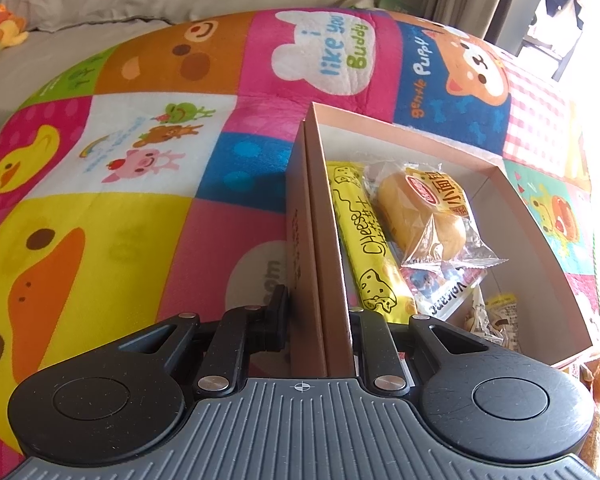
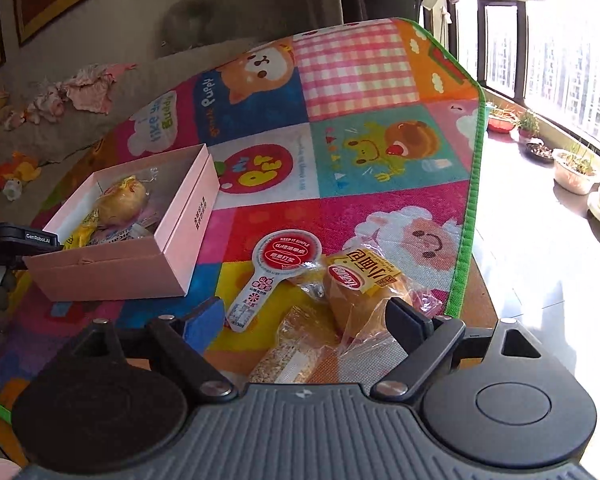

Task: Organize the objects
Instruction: 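Move the right tool back and grasp the red-lidded cup by its tab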

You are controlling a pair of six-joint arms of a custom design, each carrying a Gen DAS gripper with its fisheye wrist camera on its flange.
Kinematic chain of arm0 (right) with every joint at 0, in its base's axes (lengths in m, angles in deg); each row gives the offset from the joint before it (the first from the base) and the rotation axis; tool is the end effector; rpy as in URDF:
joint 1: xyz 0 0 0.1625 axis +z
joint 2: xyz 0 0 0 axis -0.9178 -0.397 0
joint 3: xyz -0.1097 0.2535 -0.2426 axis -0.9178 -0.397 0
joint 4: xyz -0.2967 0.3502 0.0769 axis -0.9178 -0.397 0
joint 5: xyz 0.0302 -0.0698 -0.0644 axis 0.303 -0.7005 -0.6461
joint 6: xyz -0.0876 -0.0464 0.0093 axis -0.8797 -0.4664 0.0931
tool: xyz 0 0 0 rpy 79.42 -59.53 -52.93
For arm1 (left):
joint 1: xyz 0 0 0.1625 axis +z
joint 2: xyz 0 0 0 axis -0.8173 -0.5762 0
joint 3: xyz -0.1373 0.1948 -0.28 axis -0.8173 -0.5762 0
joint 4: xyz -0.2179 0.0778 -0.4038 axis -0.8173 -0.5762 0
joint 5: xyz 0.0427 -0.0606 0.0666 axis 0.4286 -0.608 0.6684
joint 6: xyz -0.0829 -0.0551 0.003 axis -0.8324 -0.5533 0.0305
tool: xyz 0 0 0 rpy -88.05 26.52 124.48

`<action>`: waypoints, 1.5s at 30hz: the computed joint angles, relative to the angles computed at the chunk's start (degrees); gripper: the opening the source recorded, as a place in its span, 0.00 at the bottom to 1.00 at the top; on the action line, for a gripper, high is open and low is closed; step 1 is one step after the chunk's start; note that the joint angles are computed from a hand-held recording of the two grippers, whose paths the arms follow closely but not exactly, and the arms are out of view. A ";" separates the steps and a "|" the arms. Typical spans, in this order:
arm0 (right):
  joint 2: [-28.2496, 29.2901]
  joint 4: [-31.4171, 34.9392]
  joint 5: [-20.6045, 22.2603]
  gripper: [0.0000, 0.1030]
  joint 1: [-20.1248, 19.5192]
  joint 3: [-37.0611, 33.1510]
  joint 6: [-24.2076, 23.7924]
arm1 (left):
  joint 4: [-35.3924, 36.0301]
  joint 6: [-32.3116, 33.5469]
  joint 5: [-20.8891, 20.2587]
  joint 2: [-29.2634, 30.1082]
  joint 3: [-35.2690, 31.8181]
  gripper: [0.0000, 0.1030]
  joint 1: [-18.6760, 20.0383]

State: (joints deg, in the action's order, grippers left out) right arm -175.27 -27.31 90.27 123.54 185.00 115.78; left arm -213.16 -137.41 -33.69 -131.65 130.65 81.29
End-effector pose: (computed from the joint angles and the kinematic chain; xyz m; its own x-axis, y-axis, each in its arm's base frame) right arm 0.0008 -0.2646 0.2916 -0.7580 -0.0892 0.6462 -0.5437 0.6337 -0.5502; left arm -0.2071 -0.3420 0.0547 -0.8641 -0.1303 -0.4861 0.2586 0.7136 -0.6510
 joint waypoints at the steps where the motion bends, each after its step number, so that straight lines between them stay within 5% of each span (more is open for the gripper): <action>1: 0.51 -1.04 1.34 0.85 0.80 -0.18 0.27 | 0.00 0.00 0.00 0.00 0.00 0.19 0.00; 9: 2.81 -1.14 3.53 0.85 4.62 0.21 0.87 | -0.12 0.07 -0.05 -0.06 0.08 0.19 -0.01; 10: 3.77 -1.69 4.63 0.82 6.11 0.22 0.62 | -0.12 0.07 -0.05 -0.06 0.08 0.19 -0.01; 12: 8.27 -3.42 9.15 0.59 10.98 -0.62 0.70 | -0.95 0.47 -0.11 0.03 0.23 0.20 0.03; 14: 13.11 -4.75 12.79 0.50 14.29 -2.06 2.48 | -1.32 0.53 -0.21 0.02 0.33 0.20 0.04; 21: 23.56 -10.00 21.37 0.41 18.94 -5.74 6.77 | -1.82 0.57 -0.32 0.16 0.35 0.20 0.06; 29: 20.66 -4.02 22.19 0.24 19.04 -4.82 5.90 | -1.39 0.20 -0.46 0.24 0.11 0.20 0.14; 37: 14.57 1.80 21.11 0.28 18.39 -1.57 1.79 | -0.43 -0.28 -0.77 -0.10 -0.17 0.20 0.28; 41: 14.49 -1.67 20.56 0.61 19.30 -1.67 0.77 | 0.38 -0.98 -0.76 -0.12 -0.41 0.19 0.30; 45: 20.06 -5.44 21.34 0.68 20.95 -4.10 0.62 | 4.47 -3.82 -1.17 -0.02 -2.05 0.18 0.55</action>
State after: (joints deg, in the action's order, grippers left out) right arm -155.21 -32.75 111.61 144.48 180.90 116.40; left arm -208.69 -141.23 -34.86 -131.67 128.60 81.84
